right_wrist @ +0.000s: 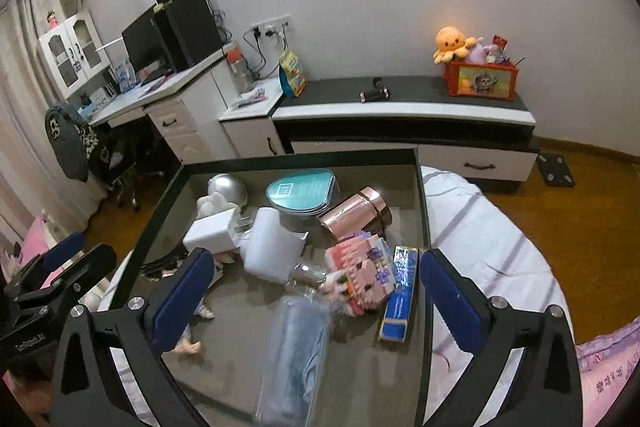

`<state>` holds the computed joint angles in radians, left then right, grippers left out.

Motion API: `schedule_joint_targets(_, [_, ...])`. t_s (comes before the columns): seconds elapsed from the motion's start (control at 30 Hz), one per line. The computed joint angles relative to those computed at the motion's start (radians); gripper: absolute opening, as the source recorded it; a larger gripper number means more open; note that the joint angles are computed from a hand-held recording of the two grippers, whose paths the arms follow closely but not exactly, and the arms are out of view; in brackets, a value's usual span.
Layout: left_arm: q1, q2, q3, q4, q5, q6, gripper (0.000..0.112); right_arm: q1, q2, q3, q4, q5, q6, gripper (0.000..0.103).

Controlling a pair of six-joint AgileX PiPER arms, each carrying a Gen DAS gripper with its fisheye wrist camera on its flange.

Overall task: Organize rigid objects
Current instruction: 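Place the charger in the tray with the left tool while the right tool places the block toy, then withdraw both open tools from the tray back over the bed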

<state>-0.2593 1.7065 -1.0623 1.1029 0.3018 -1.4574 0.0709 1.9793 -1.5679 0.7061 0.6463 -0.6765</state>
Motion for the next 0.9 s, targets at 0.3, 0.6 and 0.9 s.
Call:
schedule_joint_targets(0.3, [-0.098, -0.185, 0.179, 0.075, 0.085, -0.110, 0.103, -0.014, -0.269, 0.320, 0.109, -0.121, -0.123, 0.103])
schedule_joint_targets(0.6, [-0.261, -0.349, 0.329, 0.123, 0.219, -0.246, 0.103, -0.020, -0.539, 0.595, 0.104, -0.219, -0.155, 0.103])
schedule_joint_targets(0.9, [-0.440, -0.456, 0.444, 0.085, 0.369, -0.348, 0.103, -0.055, -0.718, 0.784, 0.110, -0.261, -0.166, 0.103])
